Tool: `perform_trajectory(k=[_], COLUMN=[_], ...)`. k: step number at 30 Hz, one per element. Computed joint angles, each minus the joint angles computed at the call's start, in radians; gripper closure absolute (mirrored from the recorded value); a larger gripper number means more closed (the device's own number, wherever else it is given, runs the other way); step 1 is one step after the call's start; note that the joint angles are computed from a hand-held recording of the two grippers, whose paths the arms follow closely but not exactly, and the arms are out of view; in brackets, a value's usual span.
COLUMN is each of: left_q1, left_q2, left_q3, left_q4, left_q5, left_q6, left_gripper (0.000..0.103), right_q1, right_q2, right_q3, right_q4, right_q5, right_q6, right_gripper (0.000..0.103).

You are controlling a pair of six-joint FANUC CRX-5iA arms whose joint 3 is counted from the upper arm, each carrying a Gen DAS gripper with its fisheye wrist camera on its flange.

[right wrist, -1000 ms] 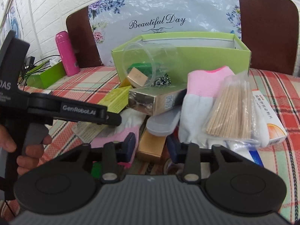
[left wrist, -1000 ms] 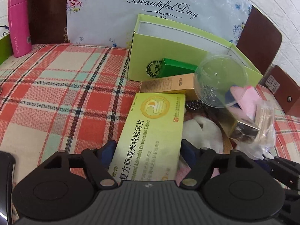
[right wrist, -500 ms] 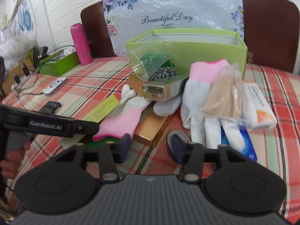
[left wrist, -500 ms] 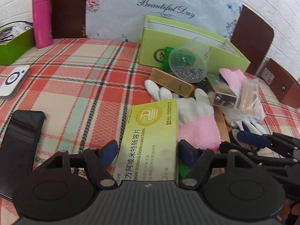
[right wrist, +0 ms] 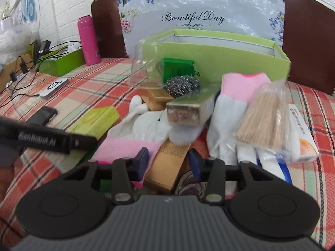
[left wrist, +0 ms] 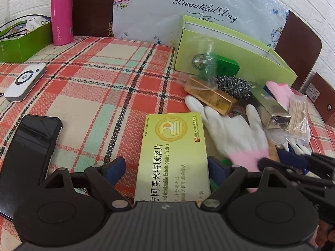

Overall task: Organize objects
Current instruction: 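Lift the medicine box with the left gripper while the right gripper grasps the gold box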

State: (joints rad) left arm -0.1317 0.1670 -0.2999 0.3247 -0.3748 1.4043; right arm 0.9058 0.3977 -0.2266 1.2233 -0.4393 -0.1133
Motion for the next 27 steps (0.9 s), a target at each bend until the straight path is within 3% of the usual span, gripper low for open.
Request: perform_trajectory(k=[2, 8, 10, 15, 22, 24, 25, 27], left_q1=[-0.001, -0.019, -0.017, -0.022, -0.039, -0.036, -0.030, -0.022], left_q2=[-0.004, 0.010, 0.006, 0.013, 0.043, 0.043, 0.035, 0.023], left_q3=[-0.010, 0.055, 0.043, 0.067, 0.120, 0.111, 0.083, 0.049], left_q4=[0.021, -0.146, -0.117, -0.170, -0.274, -0.257, -0.203, -0.113], left_q5=[0.003, -0.051, -0.044, -0.064, -0.073, -0.059, -0.030, -0.010], left_q6=[-0.027, 0.110, 0.082, 0.141, 0.218, 0.193, 0.135, 0.048], left_gripper=[0.016, 0.016, 0.016, 0.016, 0.015, 0.018, 0.028, 0.033], right_q1=[-0.005, 0.022, 0.030, 0.051, 0.021, 0.012, 0.005, -0.014], right_q2=[-0.039, -0.110, -0.117, -0.073, 0.015, 0.009, -0.006, -0.048], right_q3=[-0.056, -0.125, -0.133, -0.086, -0.014, -0.013, -0.025, -0.063], right_q4=[0.033, 0.000, 0.004, -0.020, 0.080, 0.043, 0.025, -0.005], right_q5=[0.019, -0.009, -0.028, -0.108, -0.098, -0.065, -0.035, 0.038], right_q6=[-0.046, -0.055, -0.068, 0.008, 0.024, 0.026, 0.022, -0.011], right_gripper=[0.066, 0.060, 0.060, 0.060, 0.061, 0.064, 0.068, 0.069])
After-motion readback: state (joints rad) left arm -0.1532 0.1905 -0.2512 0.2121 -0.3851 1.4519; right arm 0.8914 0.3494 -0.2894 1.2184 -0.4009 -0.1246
